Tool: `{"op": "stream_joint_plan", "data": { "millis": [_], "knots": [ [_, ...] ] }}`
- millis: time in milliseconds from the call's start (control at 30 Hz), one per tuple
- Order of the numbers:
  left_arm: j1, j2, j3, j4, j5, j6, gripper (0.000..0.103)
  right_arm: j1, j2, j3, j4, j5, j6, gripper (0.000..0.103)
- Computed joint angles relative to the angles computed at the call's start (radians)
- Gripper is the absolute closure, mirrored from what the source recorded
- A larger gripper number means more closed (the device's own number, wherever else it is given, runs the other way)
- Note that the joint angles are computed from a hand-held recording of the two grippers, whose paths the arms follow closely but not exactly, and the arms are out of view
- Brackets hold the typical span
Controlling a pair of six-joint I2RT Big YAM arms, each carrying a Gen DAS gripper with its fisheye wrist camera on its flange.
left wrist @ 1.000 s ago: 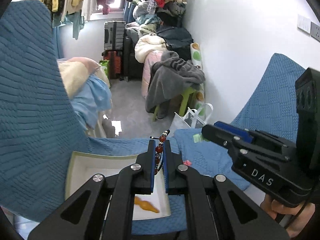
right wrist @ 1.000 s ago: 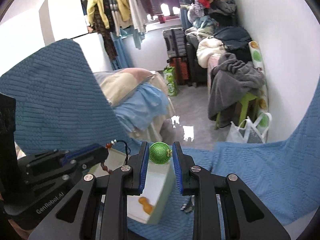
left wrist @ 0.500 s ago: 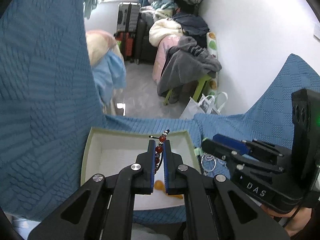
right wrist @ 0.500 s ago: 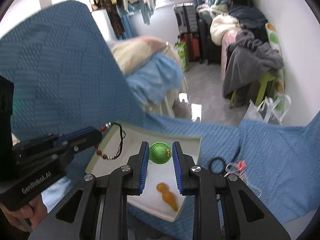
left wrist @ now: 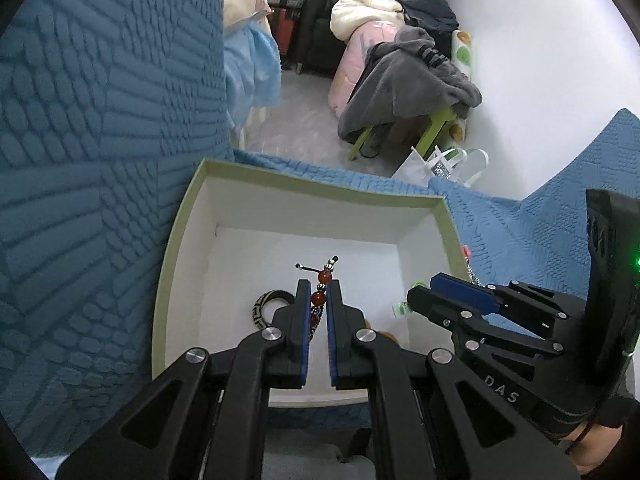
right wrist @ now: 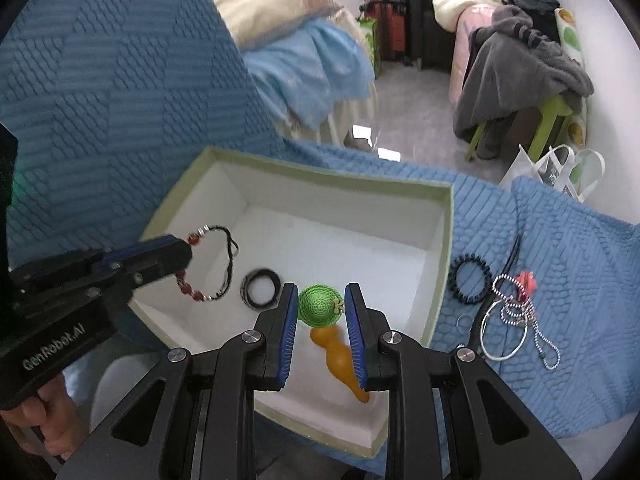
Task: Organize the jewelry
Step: 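Lift the bracelet and green ball into the green box and open both tools, then move both tools back from the box to the remaining jewelry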
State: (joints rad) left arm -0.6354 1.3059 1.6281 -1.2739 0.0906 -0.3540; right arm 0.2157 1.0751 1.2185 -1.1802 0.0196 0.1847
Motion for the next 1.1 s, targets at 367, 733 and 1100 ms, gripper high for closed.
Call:
{"op": "stream_joint_plan", "data": {
  "millis": [367,733,1100],
  "knots": [
    [0.021,-0.007,0.004,-0.018,0.031,-0.022,0.092,0.008,0.010,0.006,-0.013,-0.001,-0.001,0.072],
    [-0.024,-0.016,0.121,-0.041,-0.074,-0.022,0.058,-0.004,-0.078,0.076,-0.007,-0.012,-0.042,0.069],
    [-0.141,0.018,0.295,-0.056,-0.191,-0.039,0.058,-0.052,-0.176,0.156,0.000,0.003,-0.089,0.069]
  ]
}}
